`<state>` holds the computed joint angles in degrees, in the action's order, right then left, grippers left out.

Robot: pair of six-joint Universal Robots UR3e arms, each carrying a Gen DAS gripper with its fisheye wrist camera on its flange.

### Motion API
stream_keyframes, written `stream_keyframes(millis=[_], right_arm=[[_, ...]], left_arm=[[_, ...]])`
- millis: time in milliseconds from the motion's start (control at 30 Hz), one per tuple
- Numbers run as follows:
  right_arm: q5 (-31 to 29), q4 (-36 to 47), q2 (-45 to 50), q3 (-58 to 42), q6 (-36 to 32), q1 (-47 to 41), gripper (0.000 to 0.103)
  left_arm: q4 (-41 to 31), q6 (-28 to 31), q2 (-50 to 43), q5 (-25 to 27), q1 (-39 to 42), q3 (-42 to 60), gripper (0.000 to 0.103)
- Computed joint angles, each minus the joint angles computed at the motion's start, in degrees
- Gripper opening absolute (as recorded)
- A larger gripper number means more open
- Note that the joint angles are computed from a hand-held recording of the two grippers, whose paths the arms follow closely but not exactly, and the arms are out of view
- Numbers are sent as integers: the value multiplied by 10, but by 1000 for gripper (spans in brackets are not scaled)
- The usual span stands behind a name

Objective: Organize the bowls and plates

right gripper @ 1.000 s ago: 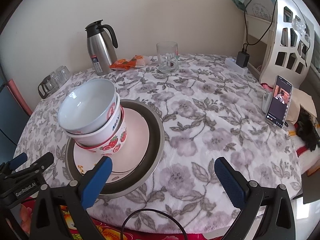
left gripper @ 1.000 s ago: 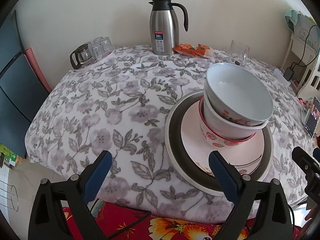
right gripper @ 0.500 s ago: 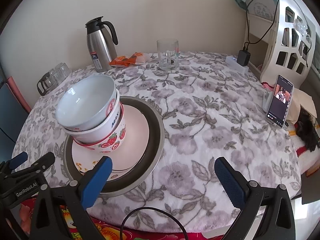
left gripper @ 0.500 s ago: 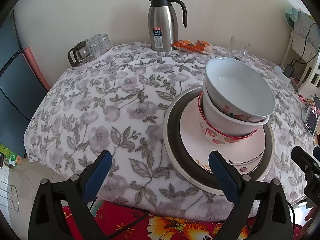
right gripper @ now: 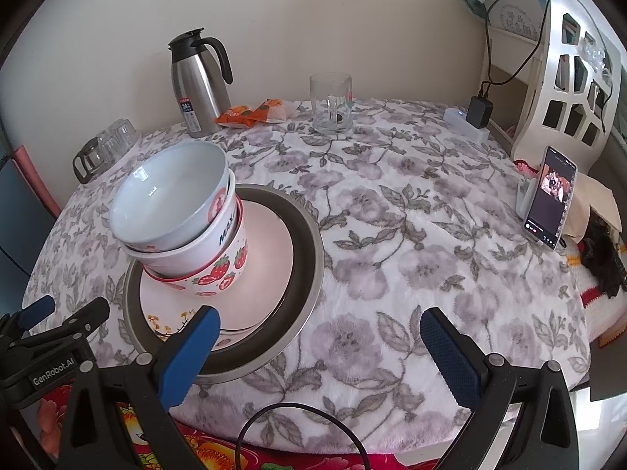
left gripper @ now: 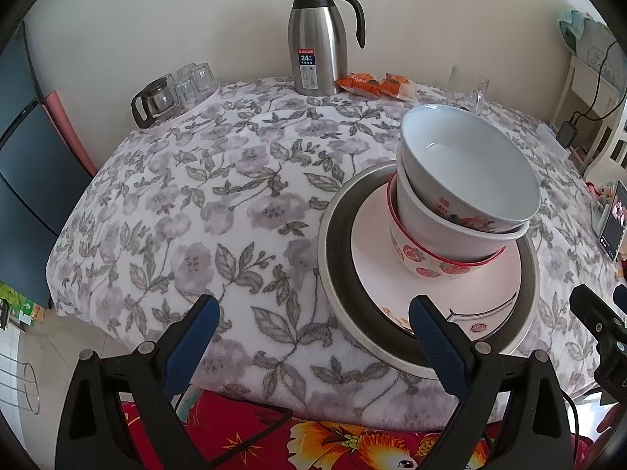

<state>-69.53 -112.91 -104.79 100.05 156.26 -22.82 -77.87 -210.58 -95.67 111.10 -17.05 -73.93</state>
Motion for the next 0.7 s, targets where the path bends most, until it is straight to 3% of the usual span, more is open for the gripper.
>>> stream_keyframes(millis=[700], right_arm=[[-1,-2,0,4,-2,0,103]], left_arm=[[0,1,-1,-1,1,0,98]])
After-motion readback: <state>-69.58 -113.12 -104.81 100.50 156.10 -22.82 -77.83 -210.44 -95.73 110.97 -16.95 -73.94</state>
